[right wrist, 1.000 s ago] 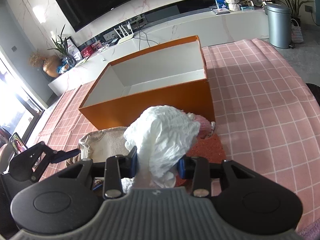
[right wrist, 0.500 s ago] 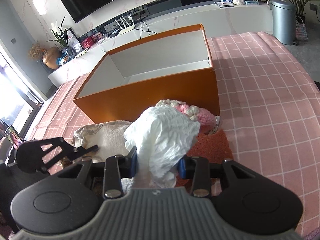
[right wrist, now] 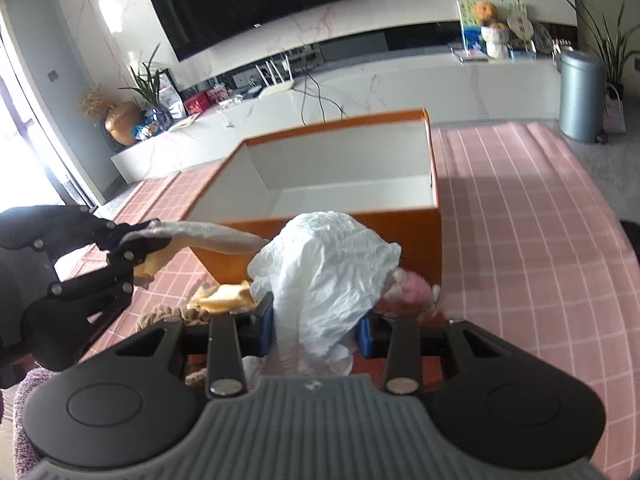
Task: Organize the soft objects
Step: 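Carry the tissue and cloth bag into the orange box and release both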
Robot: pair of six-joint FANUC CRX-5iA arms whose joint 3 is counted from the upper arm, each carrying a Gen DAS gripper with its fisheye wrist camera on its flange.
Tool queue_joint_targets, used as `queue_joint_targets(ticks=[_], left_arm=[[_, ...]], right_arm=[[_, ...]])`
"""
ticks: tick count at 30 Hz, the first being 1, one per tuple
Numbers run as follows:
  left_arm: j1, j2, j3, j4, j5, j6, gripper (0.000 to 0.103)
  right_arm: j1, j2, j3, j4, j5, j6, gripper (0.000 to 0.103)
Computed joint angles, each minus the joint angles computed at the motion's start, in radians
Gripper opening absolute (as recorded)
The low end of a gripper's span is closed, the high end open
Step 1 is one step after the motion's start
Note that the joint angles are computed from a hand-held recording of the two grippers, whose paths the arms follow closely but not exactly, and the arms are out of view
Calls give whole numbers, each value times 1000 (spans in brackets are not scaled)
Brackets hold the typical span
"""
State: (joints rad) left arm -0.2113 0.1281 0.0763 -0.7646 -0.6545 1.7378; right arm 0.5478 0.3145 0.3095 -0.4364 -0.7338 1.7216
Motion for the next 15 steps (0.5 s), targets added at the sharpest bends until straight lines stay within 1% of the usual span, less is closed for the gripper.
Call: queue_joint_targets(ticks=[4, 6, 8, 10, 11, 13, 15], left_arm=[[-23, 15, 73, -106, -47, 174, 7], [-22, 38, 117, -133, -64, 235, 7], [-9, 58, 151, -137, -61, 269, 7], [9, 85, 190, -130, -63, 274, 7], [20, 101, 209, -114, -66, 261, 7], [48, 127, 241, -67, -69, 214, 7], [79, 163, 276, 6, -81, 139, 7]], right_arm=[[1, 10, 47, -12, 7, 50, 38], [2, 32, 90, -13, 2, 61, 38], [2, 68, 148, -9, -12, 67, 38], [3, 118, 220, 10, -39, 49, 38], [-1, 151, 270, 8, -68, 44, 38], [-6, 230, 384, 11, -137, 17, 38], [-9, 327, 521, 28, -221, -19, 38]])
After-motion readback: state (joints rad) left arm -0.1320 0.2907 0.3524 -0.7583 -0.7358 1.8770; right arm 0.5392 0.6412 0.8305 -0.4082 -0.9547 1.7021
